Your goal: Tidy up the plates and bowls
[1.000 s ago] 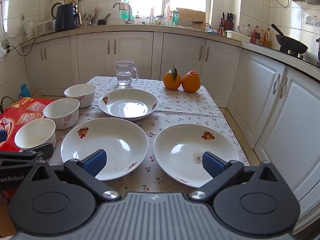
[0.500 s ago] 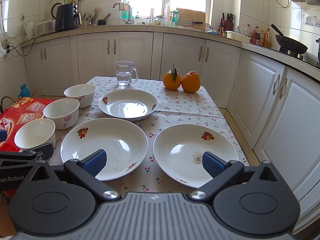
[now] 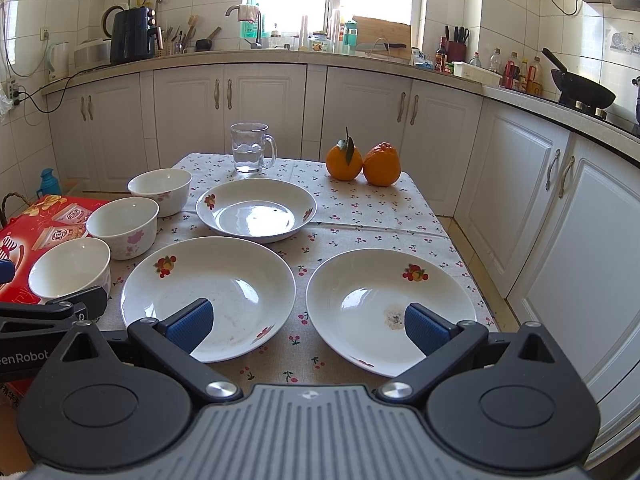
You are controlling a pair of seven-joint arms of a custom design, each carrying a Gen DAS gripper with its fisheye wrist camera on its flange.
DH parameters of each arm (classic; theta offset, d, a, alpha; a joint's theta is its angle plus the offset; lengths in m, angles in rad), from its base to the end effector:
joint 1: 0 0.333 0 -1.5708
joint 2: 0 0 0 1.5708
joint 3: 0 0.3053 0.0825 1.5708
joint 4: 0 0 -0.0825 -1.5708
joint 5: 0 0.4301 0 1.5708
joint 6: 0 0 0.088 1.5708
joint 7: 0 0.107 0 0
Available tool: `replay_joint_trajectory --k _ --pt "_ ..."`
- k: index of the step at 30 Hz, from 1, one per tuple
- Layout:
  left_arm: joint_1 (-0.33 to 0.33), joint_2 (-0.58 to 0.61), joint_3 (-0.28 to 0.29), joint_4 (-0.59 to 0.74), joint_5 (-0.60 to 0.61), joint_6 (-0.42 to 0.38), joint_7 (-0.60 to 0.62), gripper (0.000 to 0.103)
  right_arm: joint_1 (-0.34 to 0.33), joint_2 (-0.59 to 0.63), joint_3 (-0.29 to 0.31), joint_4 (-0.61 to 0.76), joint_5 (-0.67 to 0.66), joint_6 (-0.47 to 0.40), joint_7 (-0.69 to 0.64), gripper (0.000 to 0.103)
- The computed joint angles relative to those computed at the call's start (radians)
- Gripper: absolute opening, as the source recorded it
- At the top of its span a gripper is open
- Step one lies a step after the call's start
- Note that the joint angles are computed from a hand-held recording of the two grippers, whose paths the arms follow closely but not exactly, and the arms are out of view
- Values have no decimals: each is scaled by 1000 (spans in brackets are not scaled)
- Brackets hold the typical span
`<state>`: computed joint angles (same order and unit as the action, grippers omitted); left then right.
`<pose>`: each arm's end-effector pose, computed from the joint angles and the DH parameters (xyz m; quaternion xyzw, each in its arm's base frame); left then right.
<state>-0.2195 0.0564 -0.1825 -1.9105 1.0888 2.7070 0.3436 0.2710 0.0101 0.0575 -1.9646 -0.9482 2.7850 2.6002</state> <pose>0.5943 -0.2840 0.5074 -0.6143 0.6238 -0.3222 0.3601 0.5980 0.2424 0.5170 -0.6441 0.6025 -0.3503 0.3153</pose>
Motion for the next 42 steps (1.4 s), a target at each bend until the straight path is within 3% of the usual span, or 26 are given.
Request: replay_joint_trajectory --k 34,42 --pt "-3 2 1 5 0 -3 -9 102 -12 -14 7 -10 15 9 -12 103" --pt "6 9 7 7 -10 43 -1 102 -18 -15 3 -15 18 36 -6 103"
